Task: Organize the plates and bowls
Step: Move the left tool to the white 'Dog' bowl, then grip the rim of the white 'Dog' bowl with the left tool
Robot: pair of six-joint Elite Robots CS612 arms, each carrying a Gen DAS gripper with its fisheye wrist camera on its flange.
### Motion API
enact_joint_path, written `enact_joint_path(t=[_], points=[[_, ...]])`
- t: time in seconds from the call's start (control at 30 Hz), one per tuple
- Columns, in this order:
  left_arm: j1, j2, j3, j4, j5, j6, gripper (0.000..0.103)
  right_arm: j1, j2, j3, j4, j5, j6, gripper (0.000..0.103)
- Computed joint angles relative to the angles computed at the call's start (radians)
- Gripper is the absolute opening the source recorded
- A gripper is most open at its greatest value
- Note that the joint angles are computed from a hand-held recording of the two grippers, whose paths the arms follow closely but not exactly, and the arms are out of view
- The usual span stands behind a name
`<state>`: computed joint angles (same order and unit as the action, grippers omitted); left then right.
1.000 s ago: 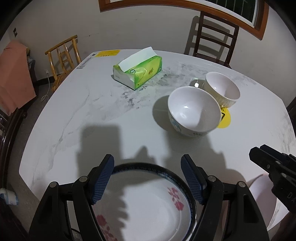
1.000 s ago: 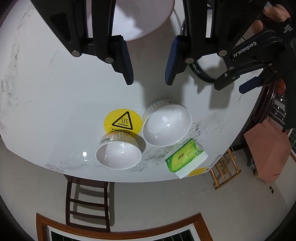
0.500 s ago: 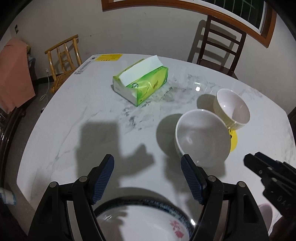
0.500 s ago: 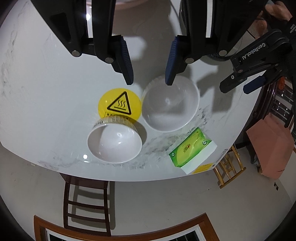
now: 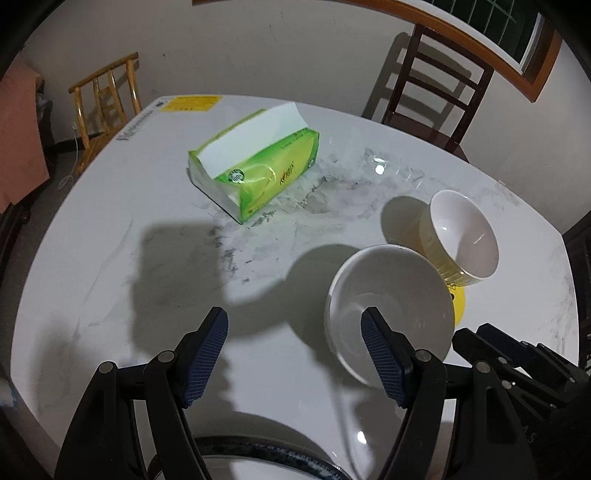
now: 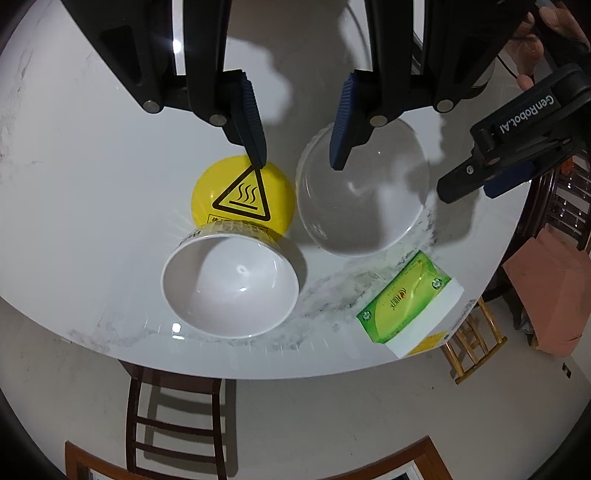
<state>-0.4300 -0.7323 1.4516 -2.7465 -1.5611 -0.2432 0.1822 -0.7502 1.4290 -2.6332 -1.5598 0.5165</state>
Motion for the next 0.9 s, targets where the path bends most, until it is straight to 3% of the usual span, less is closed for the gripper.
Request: enact_joint_path(t=[0.17, 0.4, 0.73, 0.9], points=[[0.008, 0.028, -0.045, 0.05, -0.05, -0.02, 0.071, -0.009, 0.013, -0.018, 0.015, 0.024, -0.001, 0.036], [0.008, 0.054, -0.08, 0.101, -0.054, -0.032, 0.067, -0.012, 0.039, -0.056, 0.076, 0.024, 0.0, 0.036], [0.009, 0.075, -0.104, 0.155, -0.071, -0.024, 0.04, -0.009, 0.069, -0.093, 0.113, 0.037, -0.012, 0.036], [0.014, 0.083, -0.112, 0.164, -0.105, -0.022, 0.029, -0.01, 0.076, -0.1, 0.113, 0.061, -0.008, 0.025]])
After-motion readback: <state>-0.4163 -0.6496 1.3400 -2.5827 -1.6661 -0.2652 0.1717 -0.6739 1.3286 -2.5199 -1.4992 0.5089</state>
